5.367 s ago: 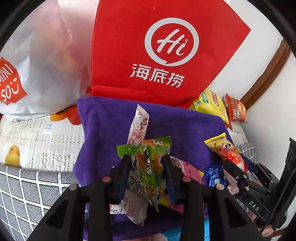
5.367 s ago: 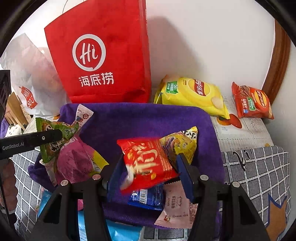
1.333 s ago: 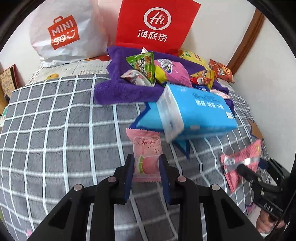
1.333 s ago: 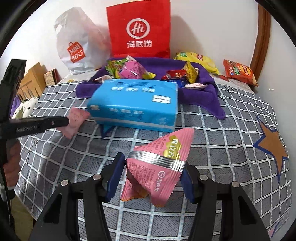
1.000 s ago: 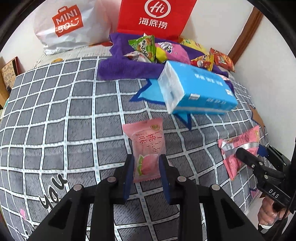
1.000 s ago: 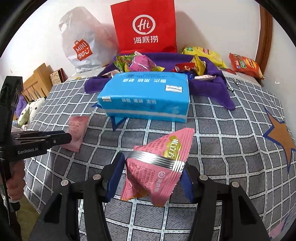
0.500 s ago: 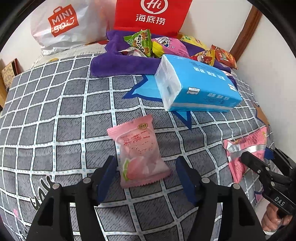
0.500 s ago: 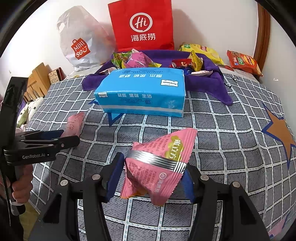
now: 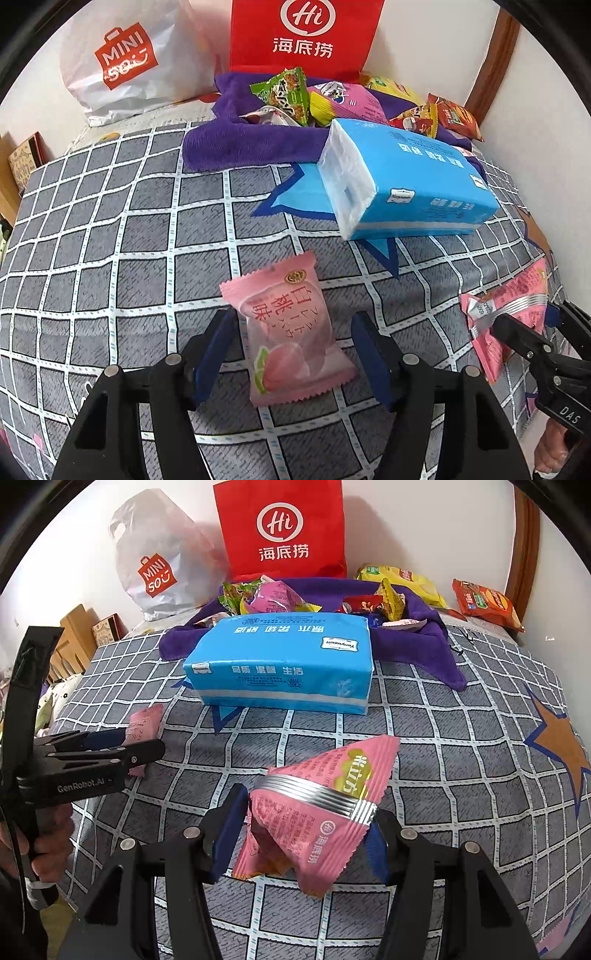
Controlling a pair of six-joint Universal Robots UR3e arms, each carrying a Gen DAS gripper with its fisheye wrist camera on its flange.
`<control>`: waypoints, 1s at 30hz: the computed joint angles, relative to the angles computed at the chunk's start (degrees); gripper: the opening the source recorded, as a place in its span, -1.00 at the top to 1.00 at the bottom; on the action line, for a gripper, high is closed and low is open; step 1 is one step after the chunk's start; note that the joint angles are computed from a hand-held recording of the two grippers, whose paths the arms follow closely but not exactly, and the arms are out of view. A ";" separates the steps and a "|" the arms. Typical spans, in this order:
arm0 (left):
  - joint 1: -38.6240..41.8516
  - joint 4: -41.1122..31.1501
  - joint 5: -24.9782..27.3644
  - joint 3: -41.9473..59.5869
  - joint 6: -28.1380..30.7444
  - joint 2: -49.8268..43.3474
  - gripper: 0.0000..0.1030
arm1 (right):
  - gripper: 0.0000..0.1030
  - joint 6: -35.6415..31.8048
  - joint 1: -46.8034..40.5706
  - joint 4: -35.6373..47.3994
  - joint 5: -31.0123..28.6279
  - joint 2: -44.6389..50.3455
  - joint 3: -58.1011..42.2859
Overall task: Organize snacks
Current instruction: 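Carry the pink peach packet and pink triangular packet over the purple towel with both tools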
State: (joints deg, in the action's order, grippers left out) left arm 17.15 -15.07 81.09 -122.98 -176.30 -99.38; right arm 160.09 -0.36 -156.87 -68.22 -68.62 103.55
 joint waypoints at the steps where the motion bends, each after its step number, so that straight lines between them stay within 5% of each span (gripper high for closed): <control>1: -0.33 0.70 0.54 0.00 -0.07 -0.36 -0.25 | -0.12 0.09 0.06 0.19 0.07 -0.02 -0.08; 5: -2.16 1.35 3.10 0.93 0.73 -1.62 -0.25 | -0.12 0.02 0.30 0.74 0.05 0.27 -0.79; 9: -3.08 2.42 6.06 1.16 0.13 -2.12 0.15 | -0.11 0.02 0.65 1.33 -0.28 0.21 -1.26; 30: 2.07 -12.48 -3.95 1.56 1.86 14.56 0.17 | -0.05 1.69 -1.20 6.71 1.68 -5.13 -4.60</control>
